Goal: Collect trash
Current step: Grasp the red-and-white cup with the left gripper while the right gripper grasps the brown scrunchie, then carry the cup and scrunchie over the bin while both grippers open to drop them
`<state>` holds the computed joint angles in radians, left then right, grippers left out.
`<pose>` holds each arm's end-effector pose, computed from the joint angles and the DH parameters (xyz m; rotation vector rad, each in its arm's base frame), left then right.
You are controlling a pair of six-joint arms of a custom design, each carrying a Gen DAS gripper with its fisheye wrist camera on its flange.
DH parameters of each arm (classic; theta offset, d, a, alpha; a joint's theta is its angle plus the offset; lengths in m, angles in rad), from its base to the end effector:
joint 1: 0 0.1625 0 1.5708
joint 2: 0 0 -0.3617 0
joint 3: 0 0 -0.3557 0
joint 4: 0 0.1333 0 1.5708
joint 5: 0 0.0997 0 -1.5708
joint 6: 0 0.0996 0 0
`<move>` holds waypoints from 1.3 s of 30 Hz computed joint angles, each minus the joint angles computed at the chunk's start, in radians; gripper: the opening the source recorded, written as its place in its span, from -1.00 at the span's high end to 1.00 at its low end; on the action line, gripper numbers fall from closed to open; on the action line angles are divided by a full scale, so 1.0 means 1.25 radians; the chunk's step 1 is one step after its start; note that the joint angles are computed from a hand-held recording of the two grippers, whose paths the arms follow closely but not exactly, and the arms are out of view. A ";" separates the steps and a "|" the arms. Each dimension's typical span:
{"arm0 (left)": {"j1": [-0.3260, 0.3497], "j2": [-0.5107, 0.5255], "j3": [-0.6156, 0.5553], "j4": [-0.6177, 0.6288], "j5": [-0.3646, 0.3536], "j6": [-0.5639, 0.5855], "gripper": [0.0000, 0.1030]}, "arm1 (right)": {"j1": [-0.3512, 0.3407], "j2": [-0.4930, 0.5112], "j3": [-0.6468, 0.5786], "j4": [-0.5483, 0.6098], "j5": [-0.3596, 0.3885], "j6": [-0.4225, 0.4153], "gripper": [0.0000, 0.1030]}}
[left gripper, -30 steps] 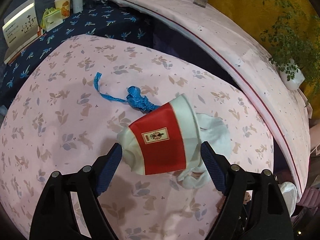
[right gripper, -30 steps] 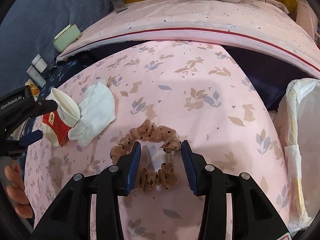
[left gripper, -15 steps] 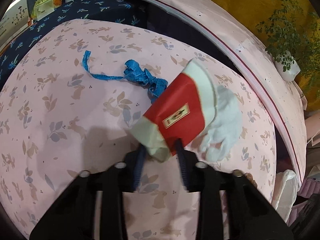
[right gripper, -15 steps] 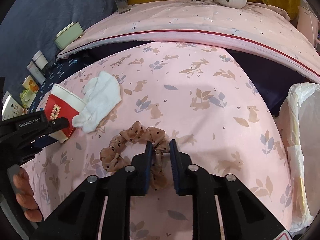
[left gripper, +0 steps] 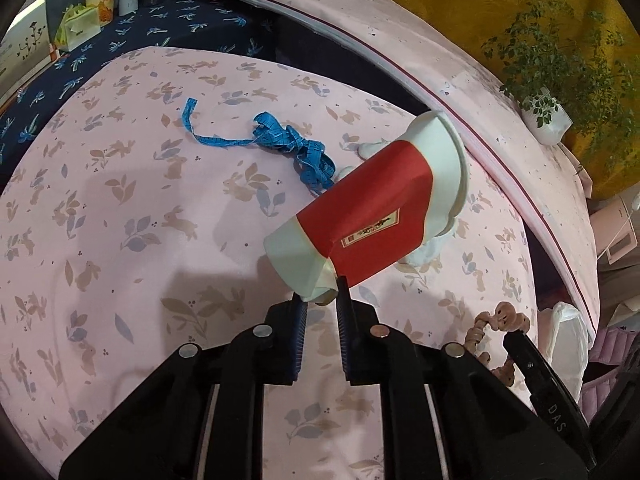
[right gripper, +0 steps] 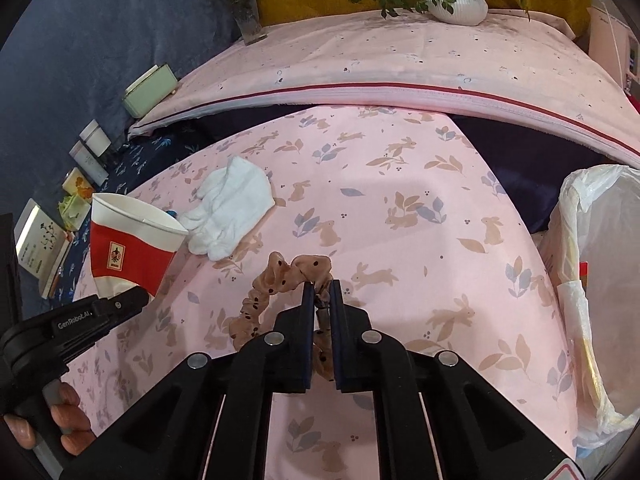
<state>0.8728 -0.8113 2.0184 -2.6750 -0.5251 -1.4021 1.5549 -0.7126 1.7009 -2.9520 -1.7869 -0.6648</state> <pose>-0.1337 -0.5009 0.0325 -0.7328 2.1939 -1.0967 0.1024 -0.6004 0.0502 0.8290 -2.6530 0.4207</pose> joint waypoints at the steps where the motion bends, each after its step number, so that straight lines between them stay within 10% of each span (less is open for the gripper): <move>1: -0.006 0.000 -0.002 0.006 0.000 -0.001 0.73 | 0.001 -0.005 0.004 0.000 0.003 0.000 0.85; 18: -0.128 0.099 -0.166 0.150 -0.001 0.010 0.73 | -0.022 -0.189 0.086 0.000 0.087 -0.005 0.85; 39: -0.163 0.400 -0.588 0.200 -0.075 0.269 0.73 | -0.152 -0.317 0.009 0.044 0.138 0.023 0.85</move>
<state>0.6690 -0.3119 1.2835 -2.4248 -0.6183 -1.0654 1.3650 -1.1086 1.7121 -2.8970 -1.6147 -0.6360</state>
